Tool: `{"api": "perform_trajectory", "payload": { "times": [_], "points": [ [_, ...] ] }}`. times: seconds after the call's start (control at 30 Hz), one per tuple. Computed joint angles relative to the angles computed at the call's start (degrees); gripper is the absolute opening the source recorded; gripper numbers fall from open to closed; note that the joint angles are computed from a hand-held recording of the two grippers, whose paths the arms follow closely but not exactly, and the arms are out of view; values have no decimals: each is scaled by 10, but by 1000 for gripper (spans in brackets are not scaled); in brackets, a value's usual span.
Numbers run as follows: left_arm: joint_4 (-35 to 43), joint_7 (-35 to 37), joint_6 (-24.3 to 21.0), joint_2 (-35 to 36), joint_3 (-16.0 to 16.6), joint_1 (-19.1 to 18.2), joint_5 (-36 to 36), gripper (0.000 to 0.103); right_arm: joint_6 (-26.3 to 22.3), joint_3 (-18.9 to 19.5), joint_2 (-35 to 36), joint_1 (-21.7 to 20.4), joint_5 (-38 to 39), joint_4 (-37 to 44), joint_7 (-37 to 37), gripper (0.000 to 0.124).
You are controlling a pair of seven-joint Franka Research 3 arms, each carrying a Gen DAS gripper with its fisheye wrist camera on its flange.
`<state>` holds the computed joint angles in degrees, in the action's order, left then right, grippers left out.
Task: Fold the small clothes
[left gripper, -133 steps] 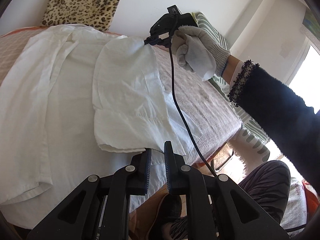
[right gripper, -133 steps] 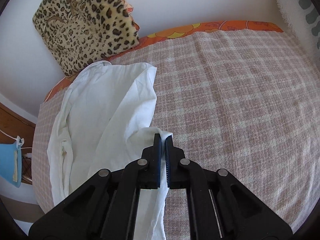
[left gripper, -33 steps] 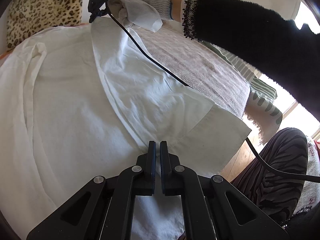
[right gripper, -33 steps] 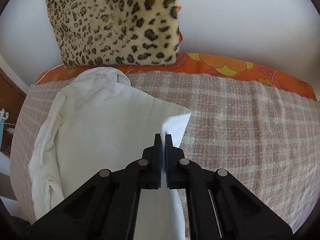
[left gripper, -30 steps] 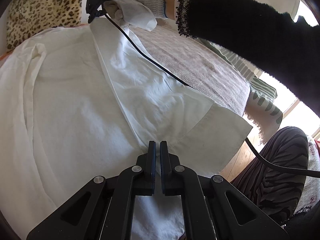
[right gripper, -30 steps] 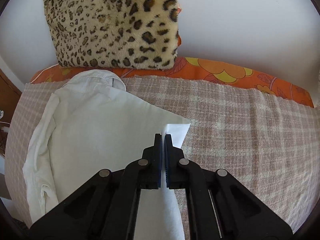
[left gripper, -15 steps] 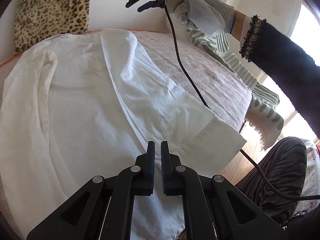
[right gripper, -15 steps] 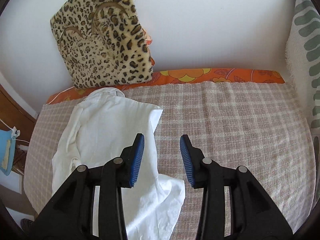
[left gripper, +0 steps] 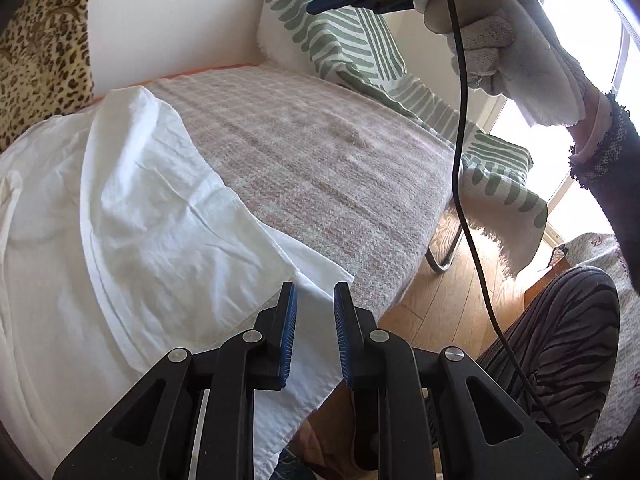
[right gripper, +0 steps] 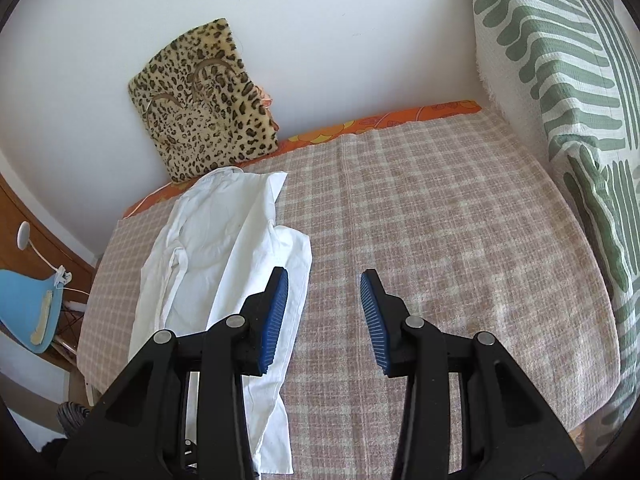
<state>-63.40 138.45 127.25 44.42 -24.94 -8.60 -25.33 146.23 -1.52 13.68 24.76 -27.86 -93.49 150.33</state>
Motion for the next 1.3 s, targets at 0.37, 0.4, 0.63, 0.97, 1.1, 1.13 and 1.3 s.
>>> {"api": "perform_trajectory", "payload": {
  "times": [0.37, 0.4, 0.63, 0.97, 1.1, 1.13, 1.3],
  "points": [
    [-158, -15, 230, -80, 13, -30, 67, 66, 138, 14, -66, -40, 4, -167, 61, 46],
    [-154, -26, 228, -76, 15, -34, 82, 66, 154, 14, -61, -44, 16, -171, 57, 47],
    [-130, -90, 231, -45, 11, -38, 136, 49, 179, 12, 1, -52, 128, -130, -48, 47],
    [-124, -71, 220, -43, -55, 31, 37, 11, 134, 21, 153, -66, 298, 51, -204, 48],
    [-130, -68, 219, -54, -62, 44, -4, 11, 101, 30, 229, -71, 347, 155, -251, 49],
    [-127, -67, 219, -54, -60, 43, -7, 11, 85, 26, 250, -68, 352, 189, -254, 51],
    [-125, -59, 221, -56, -57, 45, -28, 11, 19, 7, 362, -57, 360, 365, -240, 61]
  ]
}}
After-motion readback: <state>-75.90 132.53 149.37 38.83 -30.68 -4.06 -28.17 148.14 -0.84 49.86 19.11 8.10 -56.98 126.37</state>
